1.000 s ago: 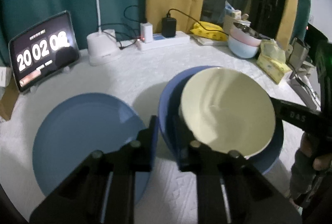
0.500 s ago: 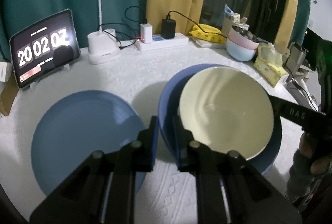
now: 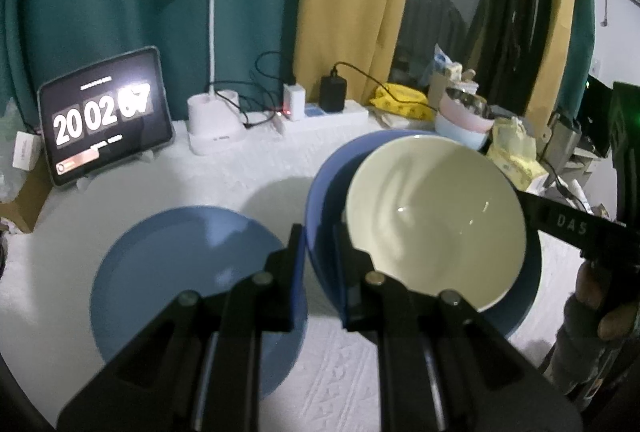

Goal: Organize plates and bowls

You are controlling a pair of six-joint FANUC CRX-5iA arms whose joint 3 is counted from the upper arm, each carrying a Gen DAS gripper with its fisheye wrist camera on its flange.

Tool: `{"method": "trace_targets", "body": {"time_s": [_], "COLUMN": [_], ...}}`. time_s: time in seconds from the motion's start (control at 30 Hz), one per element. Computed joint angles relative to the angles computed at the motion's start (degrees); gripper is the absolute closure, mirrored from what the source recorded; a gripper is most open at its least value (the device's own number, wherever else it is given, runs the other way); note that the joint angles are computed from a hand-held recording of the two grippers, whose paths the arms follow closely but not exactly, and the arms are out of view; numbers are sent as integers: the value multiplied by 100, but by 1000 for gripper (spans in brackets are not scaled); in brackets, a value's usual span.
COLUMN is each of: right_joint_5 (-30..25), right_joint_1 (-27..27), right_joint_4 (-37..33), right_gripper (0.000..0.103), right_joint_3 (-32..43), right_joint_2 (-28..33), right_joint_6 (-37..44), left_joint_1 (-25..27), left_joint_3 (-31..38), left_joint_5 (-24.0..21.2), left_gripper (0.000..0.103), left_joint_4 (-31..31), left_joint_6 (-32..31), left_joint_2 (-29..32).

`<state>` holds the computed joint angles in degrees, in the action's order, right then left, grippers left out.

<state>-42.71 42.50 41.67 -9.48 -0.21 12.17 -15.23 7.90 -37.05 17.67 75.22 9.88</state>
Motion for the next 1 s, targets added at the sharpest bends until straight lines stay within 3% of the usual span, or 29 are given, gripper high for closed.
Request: {"method": "trace_targets", "body": {"time_s": [0.5,1.0], "right_joint_5": [70,4], "right_joint_1": [203,365], "right_joint_4": [58,-381], "right_gripper": [94,94], "right_joint_3": [531,1425], "right_joint_2": [374,1062], "right_joint_6": [245,858], "left_joint_1": [358,873], "left_joint_3": [-213,-477], "left_joint_5": [138,211], "left_gripper": [91,91], "left_joint_4": [-43,191], "left_joint_6": [77,-80], "left_joint_2": [-341,-503]}}
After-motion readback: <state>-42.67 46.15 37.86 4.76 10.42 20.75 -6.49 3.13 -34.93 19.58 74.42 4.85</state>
